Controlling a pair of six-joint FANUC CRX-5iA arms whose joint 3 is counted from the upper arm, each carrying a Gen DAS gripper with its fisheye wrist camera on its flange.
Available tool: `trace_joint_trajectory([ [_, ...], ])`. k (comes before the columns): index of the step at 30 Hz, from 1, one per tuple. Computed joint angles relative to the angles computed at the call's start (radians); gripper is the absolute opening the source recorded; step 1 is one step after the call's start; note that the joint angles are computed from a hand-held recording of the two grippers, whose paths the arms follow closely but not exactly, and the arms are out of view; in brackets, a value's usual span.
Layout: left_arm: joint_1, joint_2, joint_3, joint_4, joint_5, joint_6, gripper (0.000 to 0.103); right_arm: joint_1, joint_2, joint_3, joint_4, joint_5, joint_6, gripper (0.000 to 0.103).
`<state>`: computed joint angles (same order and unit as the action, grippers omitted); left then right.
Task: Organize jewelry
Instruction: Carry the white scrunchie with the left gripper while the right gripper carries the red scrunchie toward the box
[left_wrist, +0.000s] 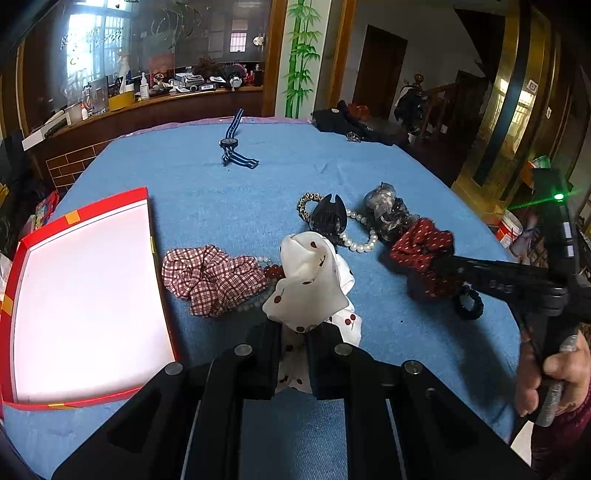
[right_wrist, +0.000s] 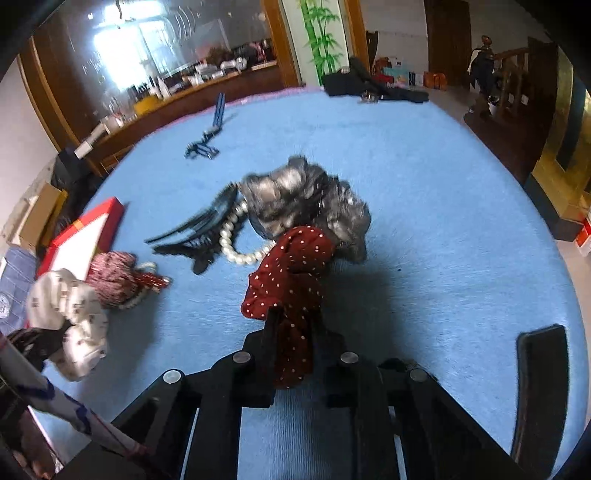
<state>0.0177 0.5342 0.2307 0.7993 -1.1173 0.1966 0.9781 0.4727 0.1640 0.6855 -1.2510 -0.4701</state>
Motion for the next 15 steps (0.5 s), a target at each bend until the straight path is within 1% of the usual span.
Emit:
trace_joint_trajectory([
  [4, 0.009, -0.01, -0.01, 0.017, 0.003, -0.007, 0.011, 0.017, -0.013, -0.005, 0.049, 0.014, -0.022, 0.016],
  [8, 0.025, -0.01, -0.003, 0.032, 0.005, -0.002, 0.011, 0.019, 0.004, 0.031, 0.081, 0.046, 0.002, 0.016],
  [14, 0.059, 0.009, 0.032, 0.053, 0.02, 0.013, 0.011, 0.005, 0.069, 0.145, 0.099, 0.099, 0.097, 0.016],
  [15, 0.064, 0.018, 0.046, 0.053, 0.023, 0.018, 0.011, -0.003, 0.091, 0.185, 0.095, 0.111, 0.131, 0.016],
])
